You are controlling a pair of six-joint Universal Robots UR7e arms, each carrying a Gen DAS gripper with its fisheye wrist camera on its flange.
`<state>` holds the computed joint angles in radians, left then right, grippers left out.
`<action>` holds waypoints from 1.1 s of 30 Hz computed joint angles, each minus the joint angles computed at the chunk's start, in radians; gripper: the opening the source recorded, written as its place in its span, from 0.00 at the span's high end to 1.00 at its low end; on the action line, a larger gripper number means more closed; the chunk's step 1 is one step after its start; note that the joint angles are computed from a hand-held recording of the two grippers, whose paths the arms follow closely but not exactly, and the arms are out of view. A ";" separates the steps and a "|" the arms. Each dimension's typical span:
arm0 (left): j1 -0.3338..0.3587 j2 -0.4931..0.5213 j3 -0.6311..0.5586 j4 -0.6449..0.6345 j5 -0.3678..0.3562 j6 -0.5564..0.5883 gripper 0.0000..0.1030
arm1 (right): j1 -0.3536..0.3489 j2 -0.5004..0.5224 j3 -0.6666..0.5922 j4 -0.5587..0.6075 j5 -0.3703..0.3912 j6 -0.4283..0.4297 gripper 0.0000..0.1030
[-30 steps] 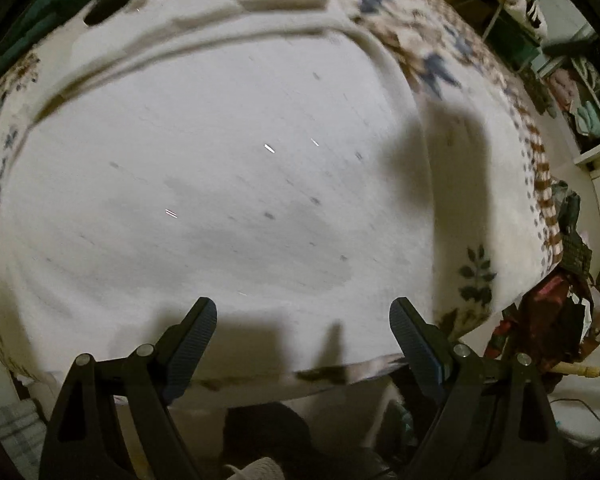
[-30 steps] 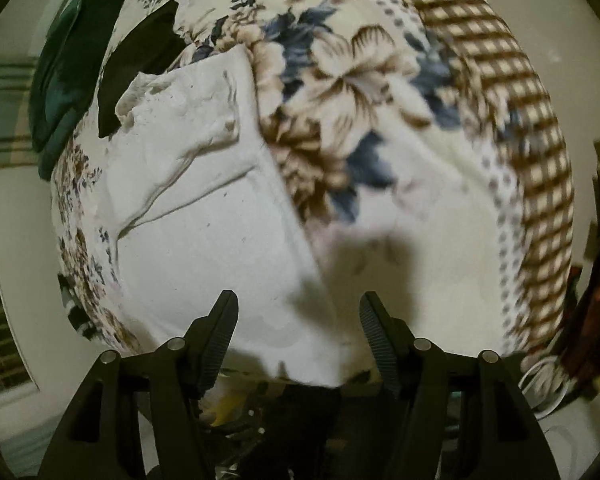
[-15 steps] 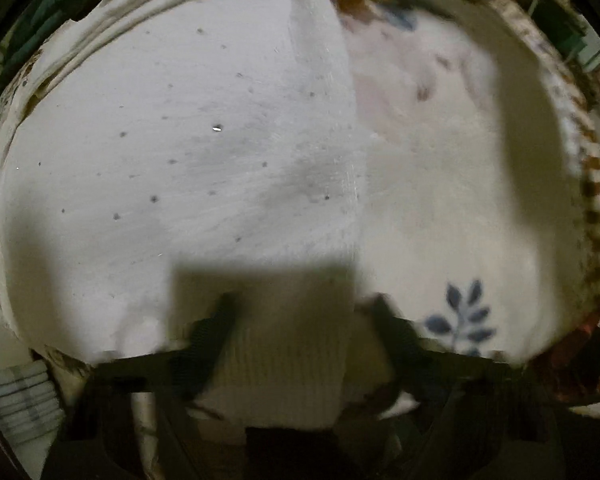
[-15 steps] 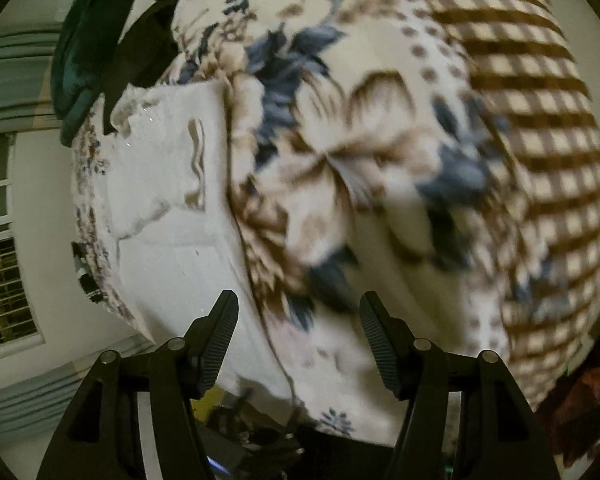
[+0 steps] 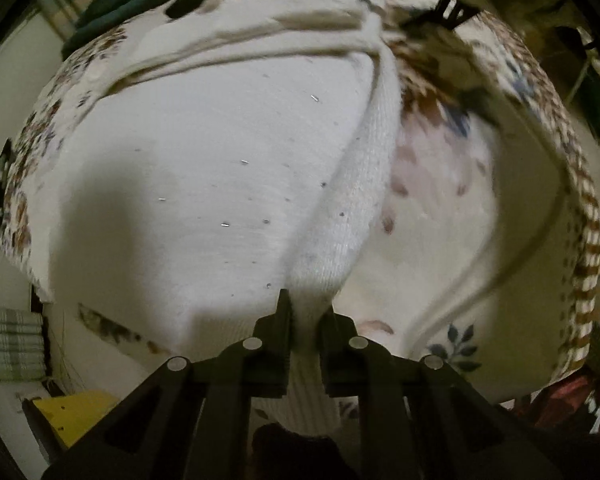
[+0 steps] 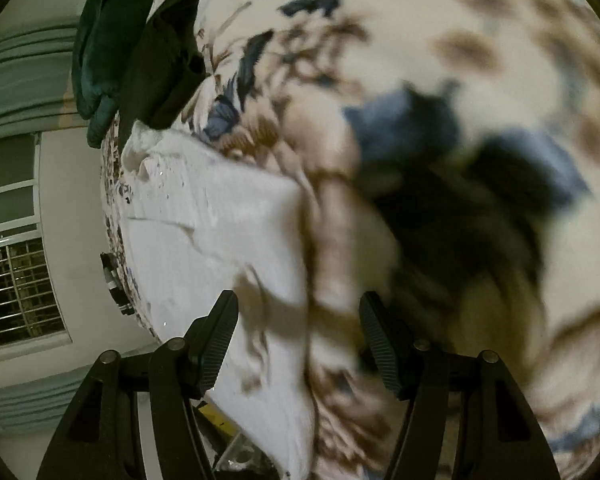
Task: Fold small clothes
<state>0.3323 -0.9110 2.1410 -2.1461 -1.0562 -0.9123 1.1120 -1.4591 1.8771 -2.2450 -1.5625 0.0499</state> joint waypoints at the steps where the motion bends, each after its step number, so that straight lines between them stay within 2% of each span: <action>1: -0.001 -0.018 -0.003 0.018 0.006 -0.017 0.91 | 0.007 0.020 -0.014 -0.006 0.000 0.008 0.40; 3: -0.006 -0.052 -0.003 0.053 0.016 -0.054 0.91 | 0.022 0.044 -0.032 -0.007 -0.005 0.018 0.81; 5: 0.015 -0.059 -0.027 0.071 0.033 -0.072 0.92 | 0.055 0.065 -0.046 -0.017 -0.051 0.042 0.86; 13: 0.095 -0.189 -0.036 0.126 0.107 -0.132 0.92 | 0.219 0.086 -0.130 0.023 -0.163 0.138 0.89; 18: 0.184 -0.294 -0.025 0.134 0.128 -0.137 0.92 | 0.364 0.185 -0.268 0.081 -0.243 0.228 0.89; 22: 0.299 -0.378 -0.019 0.096 0.116 -0.084 0.92 | 0.480 0.338 -0.403 0.124 -0.327 0.279 0.90; 27: 0.438 -0.449 -0.020 0.040 0.118 0.009 0.92 | 0.585 0.608 -0.641 0.176 -0.422 0.351 0.90; 33: 0.606 -0.493 -0.037 -0.025 0.085 0.103 0.92 | 0.652 0.989 -1.091 0.380 -0.524 0.410 0.90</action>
